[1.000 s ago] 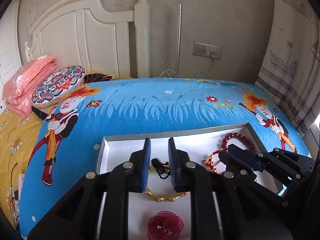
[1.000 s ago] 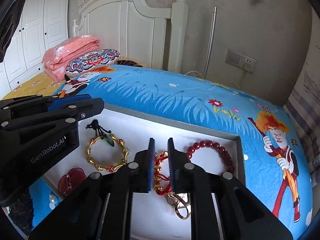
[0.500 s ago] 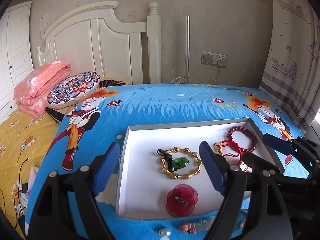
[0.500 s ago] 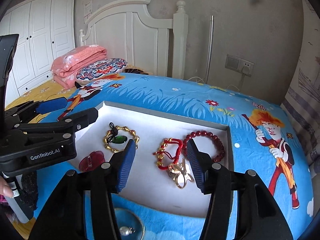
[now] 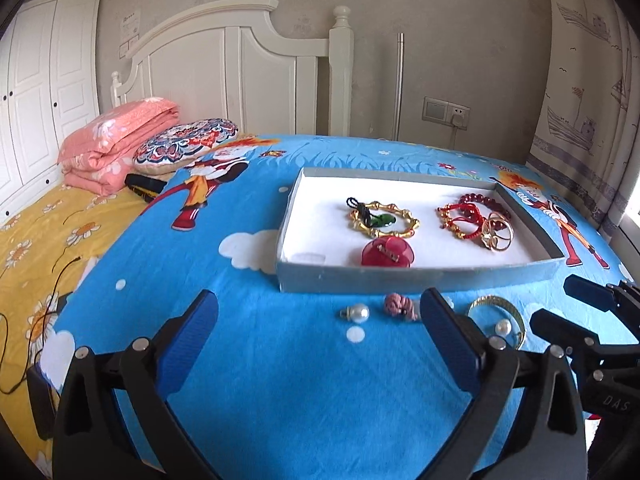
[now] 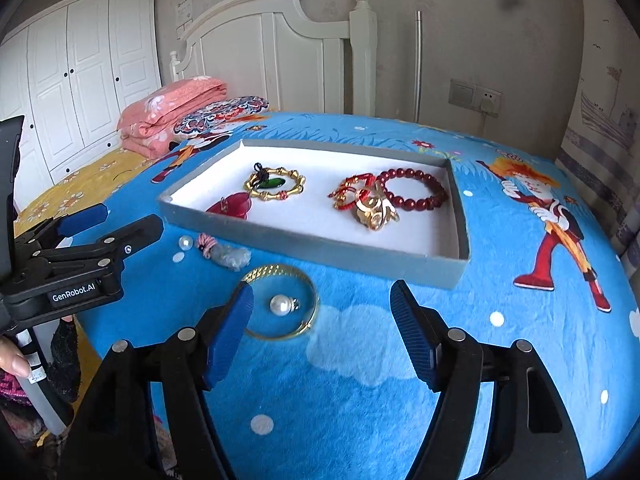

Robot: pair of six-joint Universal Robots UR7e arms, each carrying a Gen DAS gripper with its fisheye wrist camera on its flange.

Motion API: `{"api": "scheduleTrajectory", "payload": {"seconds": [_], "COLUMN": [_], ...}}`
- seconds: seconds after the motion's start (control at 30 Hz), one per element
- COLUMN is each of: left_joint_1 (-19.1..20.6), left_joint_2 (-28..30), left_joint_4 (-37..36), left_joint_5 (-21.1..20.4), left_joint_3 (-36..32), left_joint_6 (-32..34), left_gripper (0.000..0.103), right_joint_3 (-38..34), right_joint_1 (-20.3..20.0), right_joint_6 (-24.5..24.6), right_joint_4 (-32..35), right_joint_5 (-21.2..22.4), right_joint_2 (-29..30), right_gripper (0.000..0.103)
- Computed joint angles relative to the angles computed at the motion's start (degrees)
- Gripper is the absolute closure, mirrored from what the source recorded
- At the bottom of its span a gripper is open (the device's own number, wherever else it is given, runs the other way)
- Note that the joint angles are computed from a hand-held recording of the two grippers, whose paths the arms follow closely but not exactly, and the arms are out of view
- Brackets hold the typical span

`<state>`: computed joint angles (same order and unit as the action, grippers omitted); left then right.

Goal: Organize jewelry
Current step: 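Withdraw both open tools and move the right tool to the gold bangle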

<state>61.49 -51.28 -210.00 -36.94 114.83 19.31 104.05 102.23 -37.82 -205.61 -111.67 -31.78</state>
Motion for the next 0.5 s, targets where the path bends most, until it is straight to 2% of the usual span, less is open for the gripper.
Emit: {"api": "scheduleTrajectory", "payload": {"seconds": [0.13,0.27,0.33,0.5], "left_joint_1": [-0.3,-0.7,-0.6,0.2], "left_joint_2": [0.7,2.3,2.4,2.1], "left_joint_4": [-4.0,-8.7,-8.7,-6.6], "left_joint_5": [1.4,3.0,2.8,2.4], "left_joint_3": [2.6,4.1,4.6,4.7], "left_joint_6": [-0.2,2.6,2.7,0.4], "left_gripper": [0.005,0.005,0.005,0.005], "right_joint_3": [0.6,0.5,0.3,-1.6], "right_joint_1": [0.2,0.3,0.4,0.4], "right_joint_6": [-1.5,-2.2,-2.1,-0.6], "right_joint_4": [-0.8,-1.9,-2.1,-0.5], "right_joint_5": [-1.0,-1.3,-1.6,-2.8], "right_joint_2": [1.4,2.3,2.6,3.7], "right_gripper": [0.034,0.033,0.029,0.027]}}
